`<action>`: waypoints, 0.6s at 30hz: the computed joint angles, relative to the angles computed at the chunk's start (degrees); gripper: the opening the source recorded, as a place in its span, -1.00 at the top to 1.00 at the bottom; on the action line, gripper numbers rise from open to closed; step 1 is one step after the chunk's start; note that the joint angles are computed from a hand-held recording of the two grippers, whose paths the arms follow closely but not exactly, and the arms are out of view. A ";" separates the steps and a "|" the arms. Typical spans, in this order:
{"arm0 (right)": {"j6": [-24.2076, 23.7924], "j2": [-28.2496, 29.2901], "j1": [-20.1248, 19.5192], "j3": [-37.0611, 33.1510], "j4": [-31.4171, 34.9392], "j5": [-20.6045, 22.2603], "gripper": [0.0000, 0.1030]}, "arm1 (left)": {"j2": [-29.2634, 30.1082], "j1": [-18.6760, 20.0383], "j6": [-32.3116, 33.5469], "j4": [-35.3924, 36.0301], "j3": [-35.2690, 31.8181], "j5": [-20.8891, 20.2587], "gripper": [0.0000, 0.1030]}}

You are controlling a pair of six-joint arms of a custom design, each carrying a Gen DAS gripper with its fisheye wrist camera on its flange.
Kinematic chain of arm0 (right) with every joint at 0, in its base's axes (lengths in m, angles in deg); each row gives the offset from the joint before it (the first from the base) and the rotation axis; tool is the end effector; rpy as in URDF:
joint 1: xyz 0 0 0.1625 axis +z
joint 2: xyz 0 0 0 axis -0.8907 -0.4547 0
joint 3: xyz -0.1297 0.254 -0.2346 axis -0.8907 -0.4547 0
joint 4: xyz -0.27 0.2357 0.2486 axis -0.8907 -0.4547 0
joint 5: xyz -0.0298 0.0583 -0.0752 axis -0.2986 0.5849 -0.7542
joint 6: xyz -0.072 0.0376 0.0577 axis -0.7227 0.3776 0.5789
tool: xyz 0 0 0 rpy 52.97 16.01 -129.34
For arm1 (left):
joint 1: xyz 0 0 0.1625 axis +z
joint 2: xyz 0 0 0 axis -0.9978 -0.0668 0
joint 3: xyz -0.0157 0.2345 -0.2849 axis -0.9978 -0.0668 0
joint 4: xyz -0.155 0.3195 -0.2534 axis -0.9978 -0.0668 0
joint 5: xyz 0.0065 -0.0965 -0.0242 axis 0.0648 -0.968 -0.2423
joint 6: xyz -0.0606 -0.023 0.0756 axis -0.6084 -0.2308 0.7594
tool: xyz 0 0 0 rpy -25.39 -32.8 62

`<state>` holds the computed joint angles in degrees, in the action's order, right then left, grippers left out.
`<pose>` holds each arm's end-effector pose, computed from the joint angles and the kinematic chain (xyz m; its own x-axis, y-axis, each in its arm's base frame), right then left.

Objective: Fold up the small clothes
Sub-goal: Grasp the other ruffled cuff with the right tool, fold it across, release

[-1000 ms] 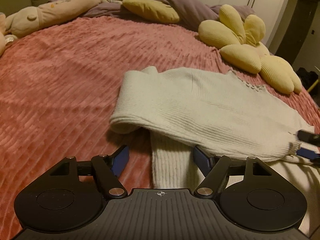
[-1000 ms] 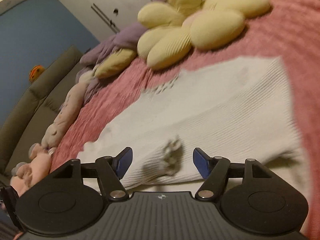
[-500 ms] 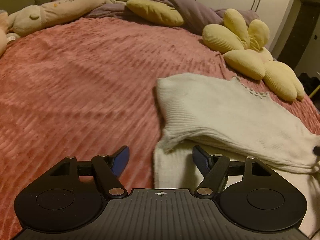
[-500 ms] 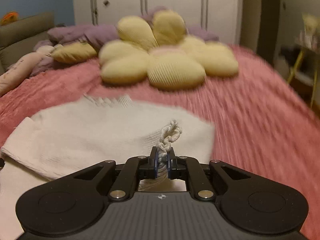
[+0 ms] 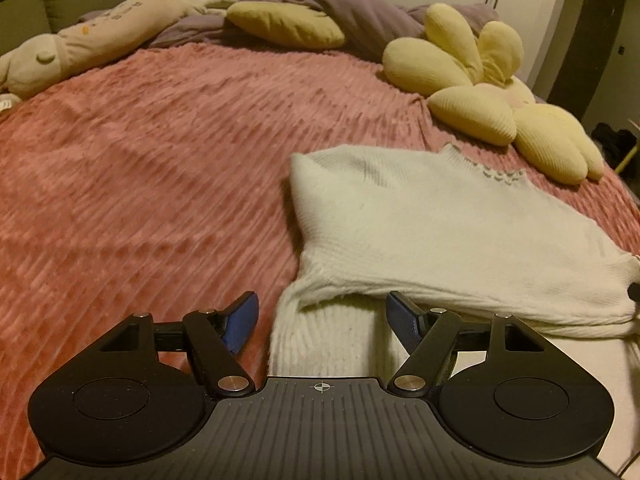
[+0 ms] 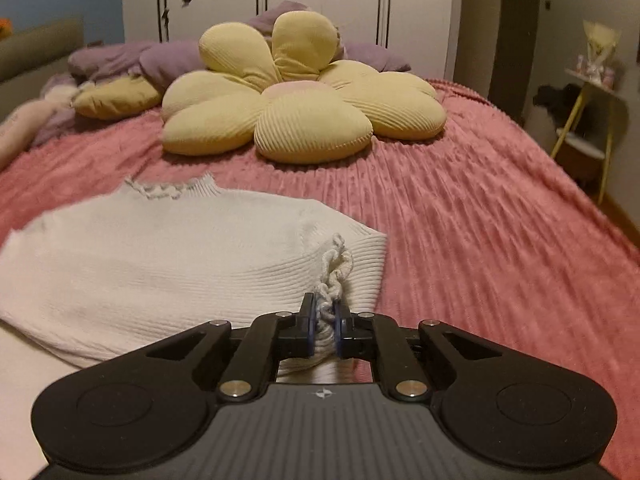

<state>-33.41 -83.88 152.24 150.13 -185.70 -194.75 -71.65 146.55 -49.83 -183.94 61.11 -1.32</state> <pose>0.0564 -0.7280 0.2863 -0.6240 0.3878 0.6784 -0.3678 0.6203 -0.6928 -0.2469 -0.8257 0.0849 -0.7882 0.2180 -0.5755 0.5148 0.7461 -0.4224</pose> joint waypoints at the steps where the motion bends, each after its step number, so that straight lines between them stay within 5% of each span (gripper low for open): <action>1: -1.41 0.67 0.01 -0.62 -0.21 -0.83 0.85 | 0.20 0.04 0.10 0.82 -0.37 0.18 -0.47; 3: -5.89 2.47 0.12 -2.16 -2.36 -2.93 0.85 | 0.31 0.06 0.67 1.60 -0.49 0.58 -0.48; 6: -3.62 2.20 -0.39 -2.54 0.58 -3.54 0.82 | 0.90 0.38 0.35 4.35 -2.11 0.29 -0.49; 10: -3.60 1.92 0.38 -3.02 1.70 -5.98 0.35 | -0.67 0.04 1.11 2.37 -1.16 -1.03 -0.47; 13: -0.78 -1.76 1.00 1.72 0.79 -3.13 0.35 | -0.75 -0.30 3.69 -0.18 -1.13 -0.41 -0.51; 18: 7.14 -5.88 1.09 7.42 0.27 3.89 0.36 | 1.81 0.09 -2.49 4.50 -6.30 -3.13 -0.49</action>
